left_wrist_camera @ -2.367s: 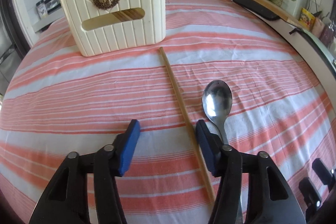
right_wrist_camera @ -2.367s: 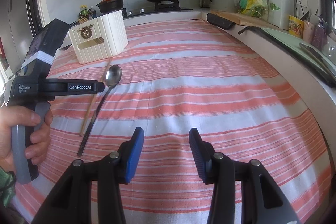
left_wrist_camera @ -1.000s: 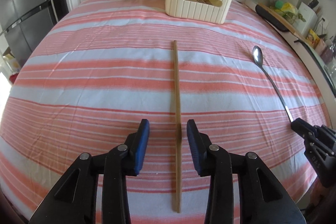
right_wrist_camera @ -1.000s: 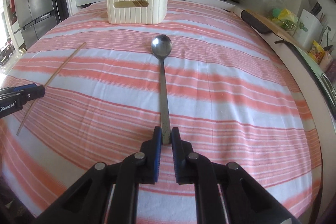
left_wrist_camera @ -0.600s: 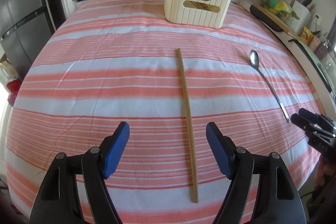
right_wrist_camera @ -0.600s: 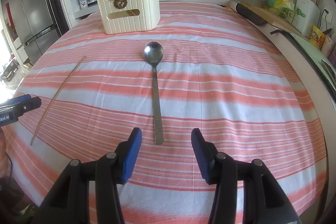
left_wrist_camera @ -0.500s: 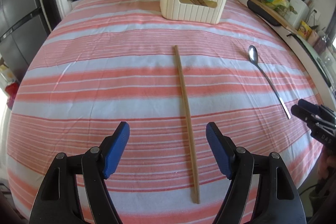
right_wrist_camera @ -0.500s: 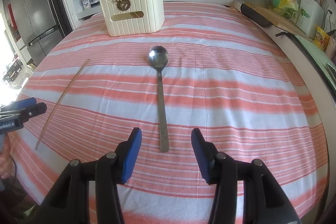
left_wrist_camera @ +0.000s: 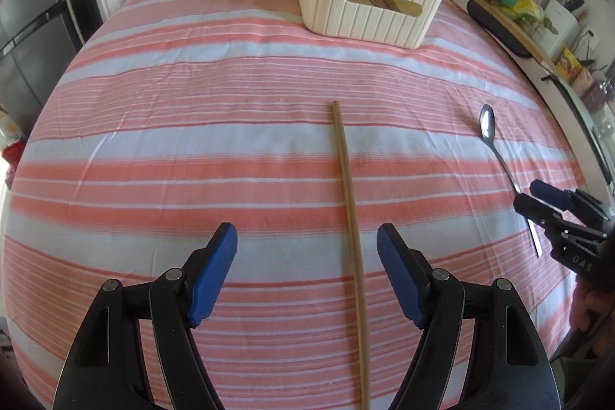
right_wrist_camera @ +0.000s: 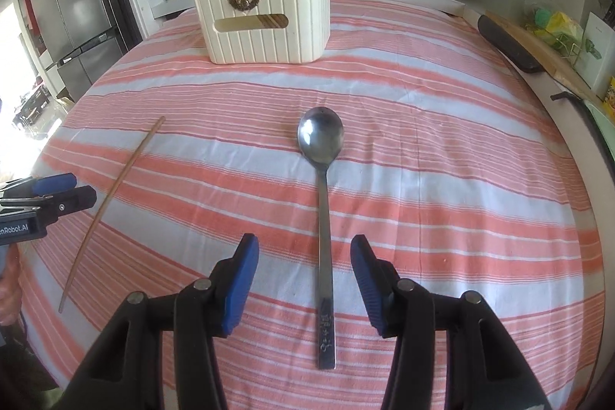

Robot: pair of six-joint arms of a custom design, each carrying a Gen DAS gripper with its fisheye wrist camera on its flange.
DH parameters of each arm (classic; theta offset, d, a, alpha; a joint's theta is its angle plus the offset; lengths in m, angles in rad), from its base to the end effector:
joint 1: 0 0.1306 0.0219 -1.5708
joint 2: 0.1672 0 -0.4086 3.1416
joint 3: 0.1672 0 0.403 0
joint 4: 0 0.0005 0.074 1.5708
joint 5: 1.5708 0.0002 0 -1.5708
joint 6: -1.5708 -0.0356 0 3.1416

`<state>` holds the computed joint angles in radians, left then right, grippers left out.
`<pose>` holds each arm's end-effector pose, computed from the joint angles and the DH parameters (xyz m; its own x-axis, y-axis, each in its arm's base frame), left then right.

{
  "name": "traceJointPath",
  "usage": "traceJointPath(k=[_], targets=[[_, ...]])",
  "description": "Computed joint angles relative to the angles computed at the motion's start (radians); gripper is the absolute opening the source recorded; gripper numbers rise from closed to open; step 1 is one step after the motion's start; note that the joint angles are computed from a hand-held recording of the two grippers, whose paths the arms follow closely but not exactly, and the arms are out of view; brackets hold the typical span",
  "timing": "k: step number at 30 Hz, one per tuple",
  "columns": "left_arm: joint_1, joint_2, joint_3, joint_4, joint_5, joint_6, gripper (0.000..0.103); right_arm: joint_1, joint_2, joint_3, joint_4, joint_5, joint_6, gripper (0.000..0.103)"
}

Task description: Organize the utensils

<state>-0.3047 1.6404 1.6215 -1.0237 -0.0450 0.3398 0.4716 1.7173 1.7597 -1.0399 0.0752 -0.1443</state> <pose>0.5495 -0.1717 0.4254 -0.8695 -0.0756 -0.4881 -0.0124 0.9913 -0.1314 0.5447 0.2742 0.4442 -0.8006 -0.2473 -0.5458 -0.3048 0.9523 0.0155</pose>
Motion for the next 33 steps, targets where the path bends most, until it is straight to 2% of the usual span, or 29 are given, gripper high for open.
traceJointPath(k=[4, 6, 12, 13, 14, 15, 16, 17, 19, 26, 33], targets=[[-0.011, 0.070, 0.074, -0.033, -0.036, -0.053, 0.075, -0.012, 0.060, 0.058, -0.027, -0.012, 0.009, 0.051], [-0.019, 0.099, 0.109, -0.045, -0.064, -0.079, 0.074, -0.013, 0.079, 0.076, -0.002, -0.005, 0.027, 0.052], [-0.018, 0.156, 0.185, -0.063, -0.070, -0.097, 0.072, -0.023, 0.180, 0.203, 0.008, -0.021, 0.082, 0.053], [-0.017, 0.161, 0.192, -0.067, -0.072, -0.093, 0.067, -0.026, 0.193, 0.219, 0.013, -0.026, 0.084, 0.053], [-0.016, 0.160, 0.192, -0.065, -0.076, -0.091, 0.056, -0.028, 0.202, 0.230, 0.019, -0.022, 0.083, 0.050], [-0.017, 0.157, 0.189, -0.057, -0.079, -0.090, 0.048, -0.029, 0.208, 0.238, 0.023, -0.012, 0.083, 0.044], [-0.018, 0.152, 0.181, -0.045, -0.082, -0.094, 0.028, -0.027, 0.210, 0.240, 0.029, 0.006, 0.082, 0.037], [-0.018, 0.148, 0.174, -0.033, -0.079, -0.100, 0.008, -0.029, 0.211, 0.240, 0.034, 0.002, 0.076, 0.036], [-0.017, 0.139, 0.159, -0.008, -0.069, -0.099, 0.004, -0.035, 0.204, 0.228, 0.050, -0.012, 0.064, 0.036], [-0.001, 0.056, 0.087, 0.076, -0.070, -0.031, 0.004, -0.048, 0.113, 0.149, 0.118, -0.086, 0.035, 0.036], [0.007, -0.059, 0.053, 0.132, -0.051, -0.033, 0.004, -0.037, -0.017, 0.074, 0.162, -0.133, 0.055, 0.036]])
